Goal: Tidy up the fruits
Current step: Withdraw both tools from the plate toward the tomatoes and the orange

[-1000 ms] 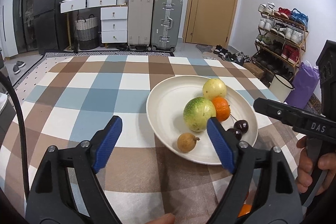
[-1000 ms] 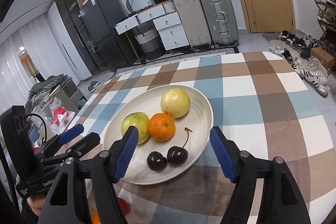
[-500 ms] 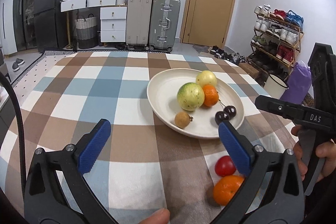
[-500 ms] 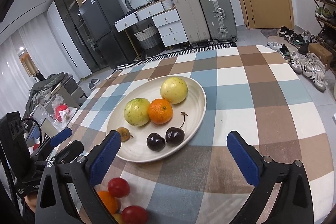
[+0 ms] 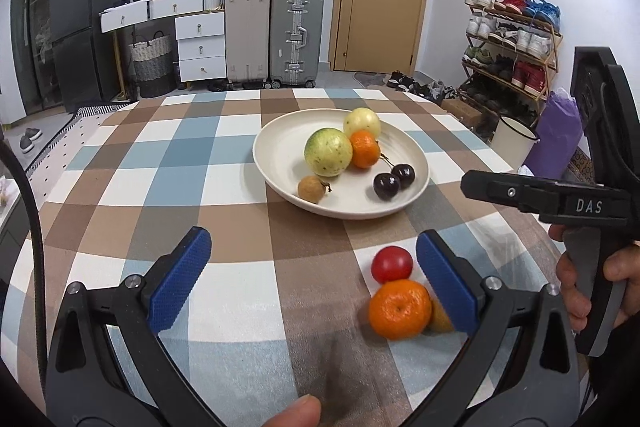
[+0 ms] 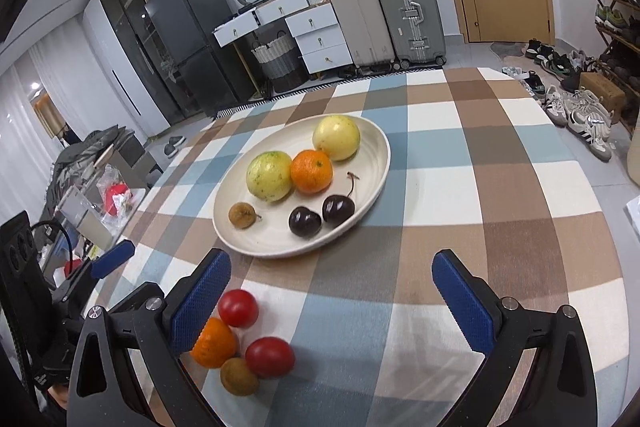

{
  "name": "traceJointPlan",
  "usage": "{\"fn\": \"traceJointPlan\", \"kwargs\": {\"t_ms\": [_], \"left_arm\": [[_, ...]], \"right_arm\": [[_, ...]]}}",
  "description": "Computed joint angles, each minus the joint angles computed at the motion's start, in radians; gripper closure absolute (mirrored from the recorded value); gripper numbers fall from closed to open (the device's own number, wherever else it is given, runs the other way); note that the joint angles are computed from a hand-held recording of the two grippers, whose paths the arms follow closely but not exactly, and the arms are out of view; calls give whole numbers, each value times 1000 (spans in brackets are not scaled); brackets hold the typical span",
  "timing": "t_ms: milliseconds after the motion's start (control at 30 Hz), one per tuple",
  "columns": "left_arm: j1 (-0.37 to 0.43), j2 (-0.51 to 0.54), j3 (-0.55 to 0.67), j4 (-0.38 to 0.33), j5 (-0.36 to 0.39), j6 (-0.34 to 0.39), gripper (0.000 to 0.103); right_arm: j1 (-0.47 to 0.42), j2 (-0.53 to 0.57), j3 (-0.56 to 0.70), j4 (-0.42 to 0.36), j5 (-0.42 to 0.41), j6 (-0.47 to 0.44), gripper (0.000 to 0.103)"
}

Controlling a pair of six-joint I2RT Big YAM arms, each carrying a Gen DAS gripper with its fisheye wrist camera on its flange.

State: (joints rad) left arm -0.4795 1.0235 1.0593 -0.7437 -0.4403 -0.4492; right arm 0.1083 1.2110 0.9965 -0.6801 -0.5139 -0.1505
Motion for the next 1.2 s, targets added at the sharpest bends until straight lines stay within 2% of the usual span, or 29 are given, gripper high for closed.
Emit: {"fn": "traceJointPlan", "kwargs": {"t_ms": [400,933,1200], "left_arm": [[-45,-15,-16,-49,4,-23,1],[-35,-9,-13,-70,50,-35,1],[-11,-3,-13,-74,86,-52,1]], "right_arm": [[37,-38,-29,-79,101,-81,1],[41,-31,-56,-138,124,-149,1],[57,-15,-60,-122,138,-151,1]]}}
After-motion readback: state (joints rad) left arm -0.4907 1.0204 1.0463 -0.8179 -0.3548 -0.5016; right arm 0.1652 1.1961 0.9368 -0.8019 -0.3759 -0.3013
